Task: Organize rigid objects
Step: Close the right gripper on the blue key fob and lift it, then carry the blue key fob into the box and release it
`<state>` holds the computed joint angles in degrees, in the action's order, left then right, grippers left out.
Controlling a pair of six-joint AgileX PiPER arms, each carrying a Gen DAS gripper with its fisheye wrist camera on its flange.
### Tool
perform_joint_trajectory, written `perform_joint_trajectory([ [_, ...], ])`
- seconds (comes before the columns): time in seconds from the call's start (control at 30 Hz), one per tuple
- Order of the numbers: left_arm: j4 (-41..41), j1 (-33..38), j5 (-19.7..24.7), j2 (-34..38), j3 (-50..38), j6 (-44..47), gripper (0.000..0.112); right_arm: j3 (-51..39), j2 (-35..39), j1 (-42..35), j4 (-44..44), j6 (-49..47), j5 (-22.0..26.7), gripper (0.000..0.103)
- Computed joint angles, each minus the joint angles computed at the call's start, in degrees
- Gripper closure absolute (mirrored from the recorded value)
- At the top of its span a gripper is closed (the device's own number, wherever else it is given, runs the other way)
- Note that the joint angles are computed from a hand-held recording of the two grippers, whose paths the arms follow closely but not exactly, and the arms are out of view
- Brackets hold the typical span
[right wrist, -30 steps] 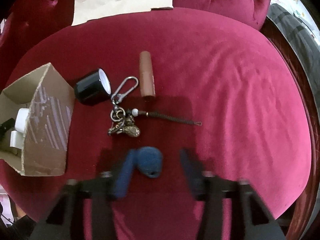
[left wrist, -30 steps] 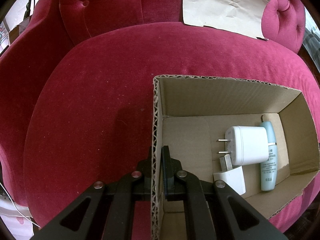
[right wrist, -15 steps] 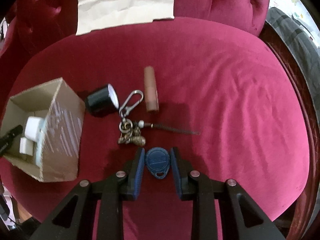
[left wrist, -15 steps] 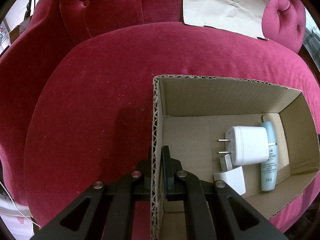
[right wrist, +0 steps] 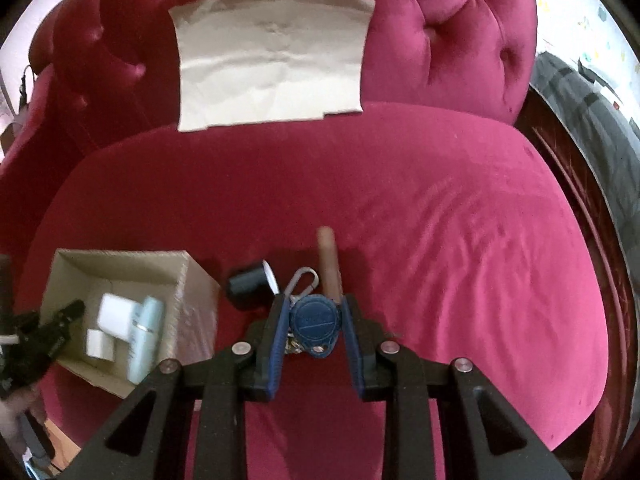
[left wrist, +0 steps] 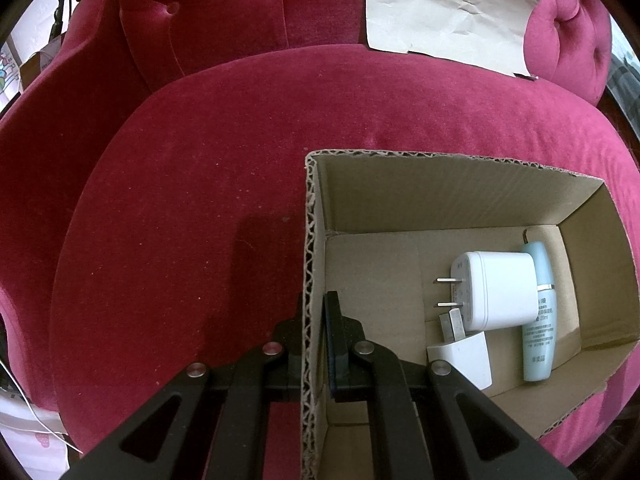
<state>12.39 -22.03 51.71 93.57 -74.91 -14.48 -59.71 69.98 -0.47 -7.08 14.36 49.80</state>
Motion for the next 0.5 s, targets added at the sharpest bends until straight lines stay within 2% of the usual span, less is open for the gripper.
perform_joint_trajectory([
  [0.5,0.53,-0.40,0.02,-0.06,0.17,-0.80,0.106,-6.85,4.22,12.66,-6.66,11.51,-0.37,0.075],
])
